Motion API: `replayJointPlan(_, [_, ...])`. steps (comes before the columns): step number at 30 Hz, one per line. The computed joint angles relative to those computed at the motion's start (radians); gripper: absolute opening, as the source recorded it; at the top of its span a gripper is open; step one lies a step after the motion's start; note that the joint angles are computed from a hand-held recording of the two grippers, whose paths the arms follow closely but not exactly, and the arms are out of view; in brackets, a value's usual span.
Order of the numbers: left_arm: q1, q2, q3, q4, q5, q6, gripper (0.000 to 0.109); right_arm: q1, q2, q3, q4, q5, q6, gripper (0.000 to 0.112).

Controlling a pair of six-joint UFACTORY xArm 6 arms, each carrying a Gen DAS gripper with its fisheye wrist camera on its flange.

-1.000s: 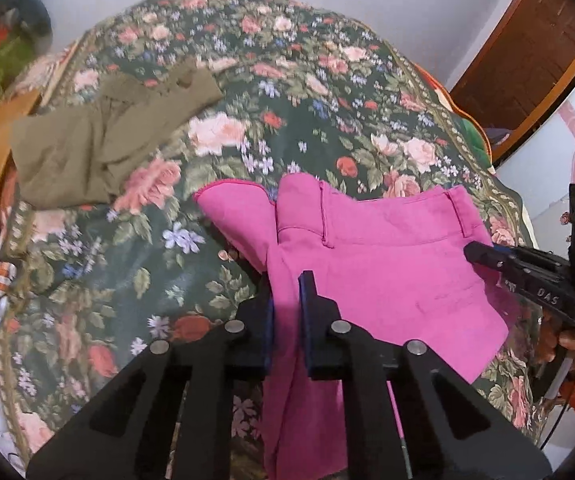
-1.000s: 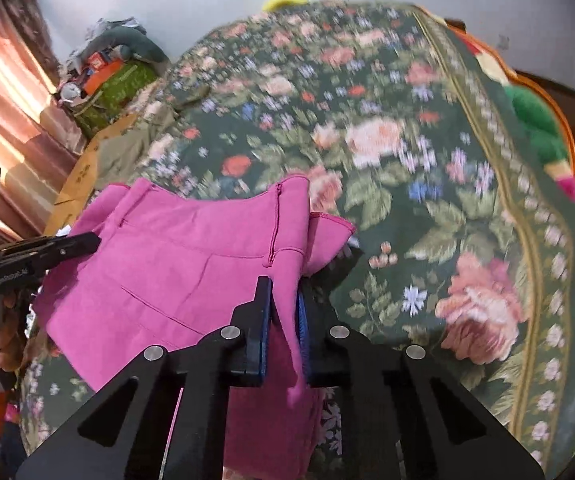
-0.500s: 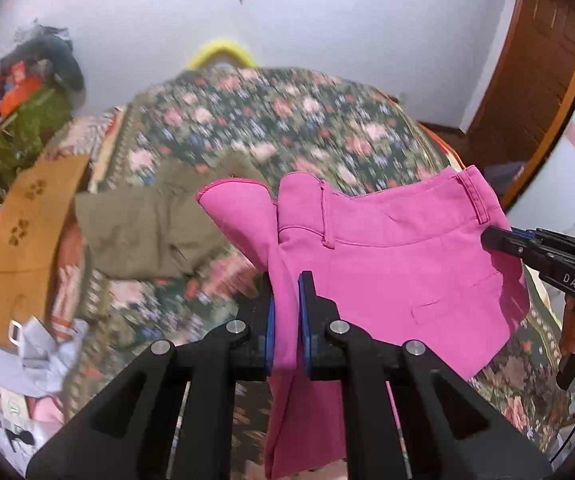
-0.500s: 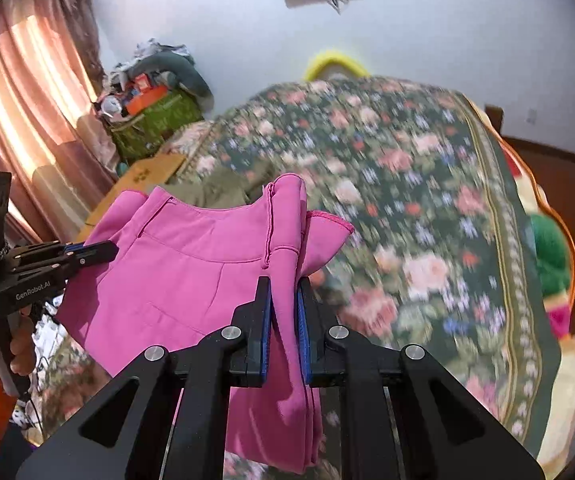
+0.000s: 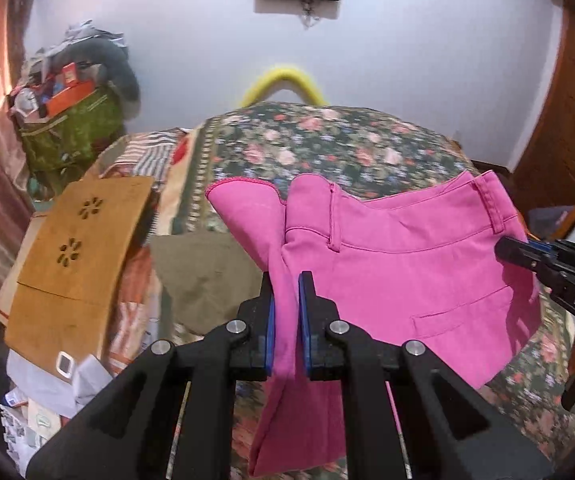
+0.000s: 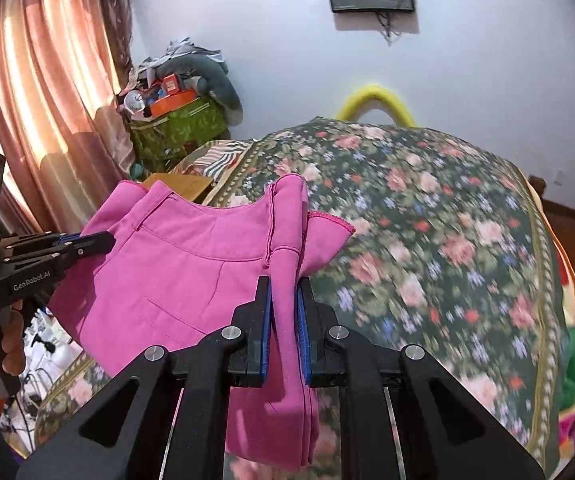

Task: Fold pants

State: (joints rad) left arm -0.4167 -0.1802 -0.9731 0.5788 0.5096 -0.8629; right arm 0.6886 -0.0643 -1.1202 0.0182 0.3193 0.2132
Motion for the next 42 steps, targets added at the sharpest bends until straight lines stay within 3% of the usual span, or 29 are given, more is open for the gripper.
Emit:
replayJointPlan(10, [0.159,0.182,-0.086,0.015,-0.063,0.016,0.009,0.025,0.301,-0.284,-0.024,0.013,-0.015,0.010])
replayJointPlan(20, [0.222,0.408,-0.200,0.107,-0.102,-0.034,0.009,0.023,0.537,-0.501,-0.072,0.070,0.035,0.010])
replayJointPlan(24, [0.236,0.488,-0.247,0.025,-0.094,0.020,0.009,0.020,0.596,-0.552,-0.102,0.100,0.057,0.010])
replayJointPlan(31, [0.237,0.537,-0.274,-0.061,-0.051,0.081,0.012,0.014,0.598,-0.538,-0.064,0.124,0.023,0.012])
replayJointPlan(33, [0.238,0.520,-0.257,-0.086,-0.044,0.099,0.019,0.016,0.583,-0.528,-0.042,0.153,0.000,0.016])
replayJointPlan(38, [0.239,0.408,-0.153,-0.154,-0.062,0.140,0.020,0.018,0.472,-0.418,-0.037,0.160,0.006,0.016])
replayJointPlan(42, [0.218,0.277,-0.065,-0.102,-0.044,0.112,0.020,0.022,0.346,-0.294,-0.070,0.110,0.025,0.017])
